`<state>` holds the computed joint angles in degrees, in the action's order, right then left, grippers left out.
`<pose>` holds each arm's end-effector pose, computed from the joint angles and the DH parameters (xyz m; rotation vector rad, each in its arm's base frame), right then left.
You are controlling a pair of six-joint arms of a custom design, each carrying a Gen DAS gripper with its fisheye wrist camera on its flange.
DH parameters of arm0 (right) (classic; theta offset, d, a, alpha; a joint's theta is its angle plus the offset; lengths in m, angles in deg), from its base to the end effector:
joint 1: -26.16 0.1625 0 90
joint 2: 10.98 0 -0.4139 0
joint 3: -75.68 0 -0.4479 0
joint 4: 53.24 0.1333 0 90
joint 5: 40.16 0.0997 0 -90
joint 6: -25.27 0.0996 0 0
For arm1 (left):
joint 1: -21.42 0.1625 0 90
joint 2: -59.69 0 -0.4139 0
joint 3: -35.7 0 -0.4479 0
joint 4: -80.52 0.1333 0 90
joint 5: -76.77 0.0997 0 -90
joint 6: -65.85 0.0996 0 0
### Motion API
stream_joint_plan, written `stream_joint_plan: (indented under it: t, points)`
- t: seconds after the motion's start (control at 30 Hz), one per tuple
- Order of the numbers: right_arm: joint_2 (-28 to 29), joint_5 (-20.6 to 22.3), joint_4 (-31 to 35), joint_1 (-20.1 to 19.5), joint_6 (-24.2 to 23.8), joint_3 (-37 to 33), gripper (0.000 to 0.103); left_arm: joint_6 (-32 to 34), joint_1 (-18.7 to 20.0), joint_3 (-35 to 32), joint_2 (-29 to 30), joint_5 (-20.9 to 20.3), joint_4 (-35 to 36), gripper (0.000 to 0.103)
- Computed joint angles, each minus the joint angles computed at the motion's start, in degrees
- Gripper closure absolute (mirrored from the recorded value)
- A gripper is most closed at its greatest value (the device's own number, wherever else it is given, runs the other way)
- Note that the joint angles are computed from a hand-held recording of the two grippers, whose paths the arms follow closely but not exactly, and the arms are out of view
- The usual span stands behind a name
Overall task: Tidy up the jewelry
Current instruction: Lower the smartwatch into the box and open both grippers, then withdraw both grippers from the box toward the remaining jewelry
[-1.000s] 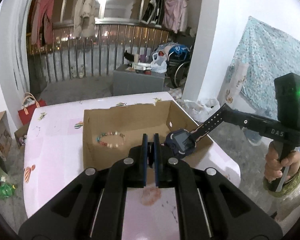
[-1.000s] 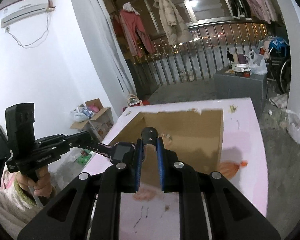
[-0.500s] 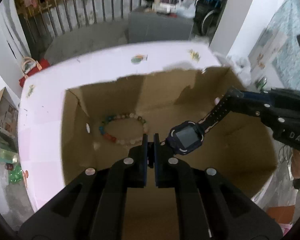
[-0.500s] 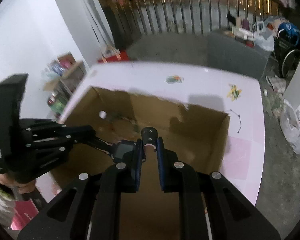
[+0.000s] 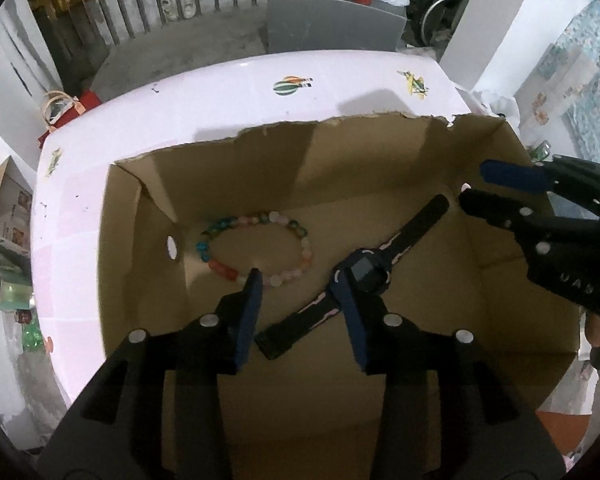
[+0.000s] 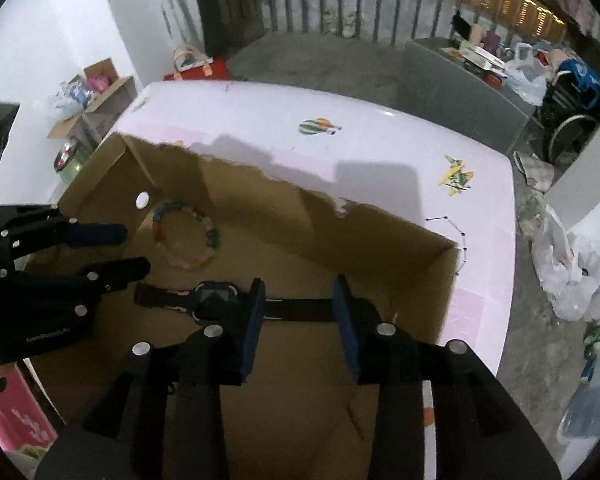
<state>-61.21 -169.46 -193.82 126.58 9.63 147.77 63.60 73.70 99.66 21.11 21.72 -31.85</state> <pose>0.2146 -0.7790 0.2942 0.3245 -2.3670 0.5698 -0.3533 -0.7679 0.1419 0.7946 2.4157 -0.2108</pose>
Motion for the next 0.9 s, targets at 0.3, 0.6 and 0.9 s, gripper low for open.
stream_joint_plan:
  t: [0.3,0.6,0.9]
  points:
    - [-6.21,4.49,-12.15,0.84,-2.75,7.41,0.065,8.21,-2.26,10.91,-7.10,0.65,-17.87,0.055]
    - [-16.59,7.54,-27.35,3.08,-7.44,23.35,0.053,17.53,-5.56,28.43,-21.07,-2.58,-37.51,0.043]
    - [-25.84,11.29,-40.49,4.02,-9.78,40.78,0.053,20.68,-6.28,44.84,-34.08,-6.30,-49.04,0.035]
